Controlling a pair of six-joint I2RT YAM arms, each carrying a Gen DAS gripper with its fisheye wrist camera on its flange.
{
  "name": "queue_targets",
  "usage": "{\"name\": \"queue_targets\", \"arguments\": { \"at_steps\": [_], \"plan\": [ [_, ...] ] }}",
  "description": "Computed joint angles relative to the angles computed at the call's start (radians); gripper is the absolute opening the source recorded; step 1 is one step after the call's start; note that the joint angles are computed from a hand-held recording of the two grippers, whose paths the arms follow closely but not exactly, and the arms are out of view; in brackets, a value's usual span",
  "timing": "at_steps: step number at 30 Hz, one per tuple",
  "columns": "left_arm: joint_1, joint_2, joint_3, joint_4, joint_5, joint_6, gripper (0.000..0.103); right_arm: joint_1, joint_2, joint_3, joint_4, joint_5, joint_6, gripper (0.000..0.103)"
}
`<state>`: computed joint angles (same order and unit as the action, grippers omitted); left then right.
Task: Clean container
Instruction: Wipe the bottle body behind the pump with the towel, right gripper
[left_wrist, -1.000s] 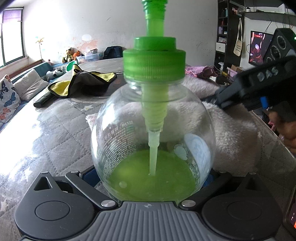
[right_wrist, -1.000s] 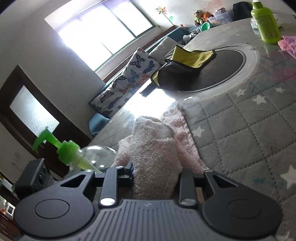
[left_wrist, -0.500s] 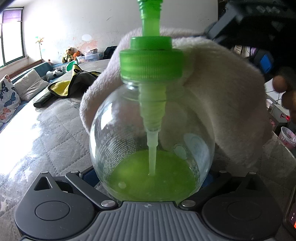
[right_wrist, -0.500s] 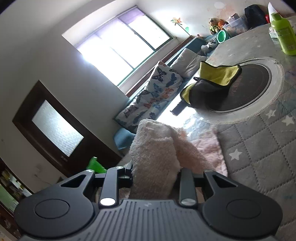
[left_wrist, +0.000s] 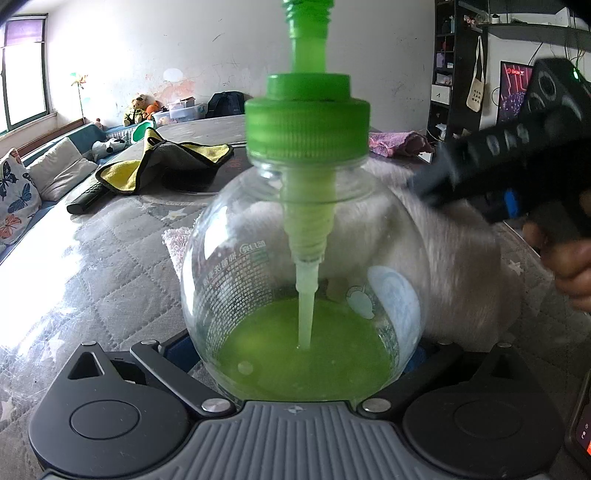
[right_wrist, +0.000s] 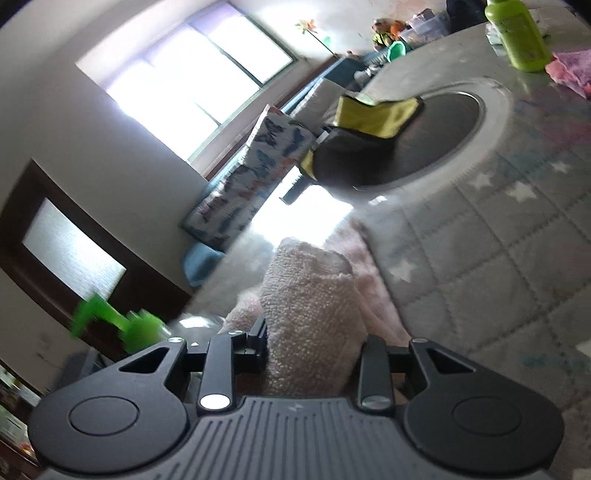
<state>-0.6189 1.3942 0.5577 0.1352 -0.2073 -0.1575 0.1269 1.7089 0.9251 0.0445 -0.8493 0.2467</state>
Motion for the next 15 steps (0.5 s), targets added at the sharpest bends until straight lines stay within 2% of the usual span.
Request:
{"name": "queue_targets", "arguments": {
  "at_steps": [6, 10, 15],
  "plan": [
    [-0.002, -0.002, -0.002, -0.001, -0.001, -0.001, 0.103, -0.013, 0.036, 0.008, 0.020, -0.037, -0.019, 0.031],
    [-0.005, -0.008, -0.005, -0.004, -0.001, -0.007, 0.103, -0.007, 0.075, -0.006, 0.122, -0.061, -0.001, 0.031],
    [-0.020, -0.022, -0.012, -0.012, -0.012, -0.016, 0.103, -0.034, 0.132, -0.043, 0.290, -0.159, 0.124, 0.030]
  ]
}}
